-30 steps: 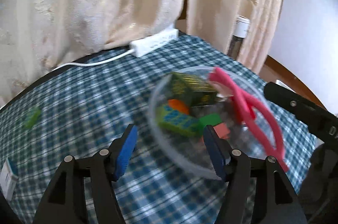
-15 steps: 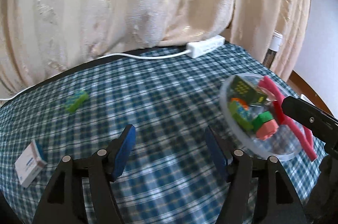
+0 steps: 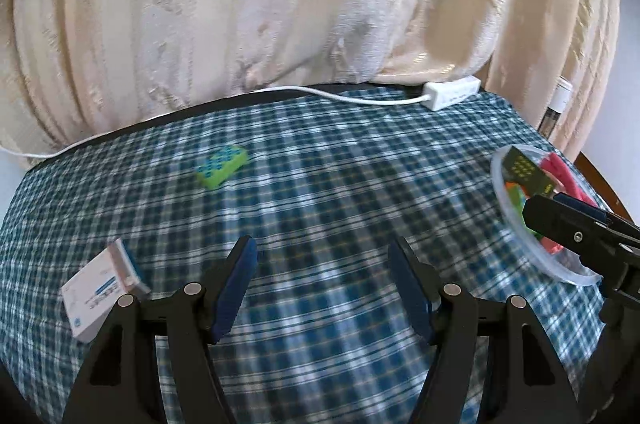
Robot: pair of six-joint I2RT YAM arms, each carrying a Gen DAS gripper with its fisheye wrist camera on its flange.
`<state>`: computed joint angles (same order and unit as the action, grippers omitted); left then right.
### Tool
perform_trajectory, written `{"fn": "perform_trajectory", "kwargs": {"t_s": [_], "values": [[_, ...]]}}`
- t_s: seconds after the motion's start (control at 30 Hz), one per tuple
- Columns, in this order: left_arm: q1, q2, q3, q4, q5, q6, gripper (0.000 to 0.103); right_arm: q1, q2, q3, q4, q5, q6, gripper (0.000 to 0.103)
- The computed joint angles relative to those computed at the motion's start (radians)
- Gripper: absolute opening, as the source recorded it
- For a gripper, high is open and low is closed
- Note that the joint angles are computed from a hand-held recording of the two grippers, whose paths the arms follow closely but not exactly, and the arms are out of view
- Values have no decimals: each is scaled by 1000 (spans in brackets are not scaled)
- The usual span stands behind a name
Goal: Organize objects
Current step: 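Move both open tools back toward the dotted brick and medicine box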
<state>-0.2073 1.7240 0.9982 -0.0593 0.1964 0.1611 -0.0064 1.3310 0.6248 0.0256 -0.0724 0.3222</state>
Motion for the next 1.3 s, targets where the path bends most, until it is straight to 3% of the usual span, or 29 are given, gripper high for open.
{"fn": "perform_trajectory", "kwargs": {"t_s": [0.83,1.3], "values": [[170,66,50,-9,35,34,69,181,216,159,0,89,11,80],[298,123,116,-31,70,50,69,255,419,369,-37,90,-34,80]]}}
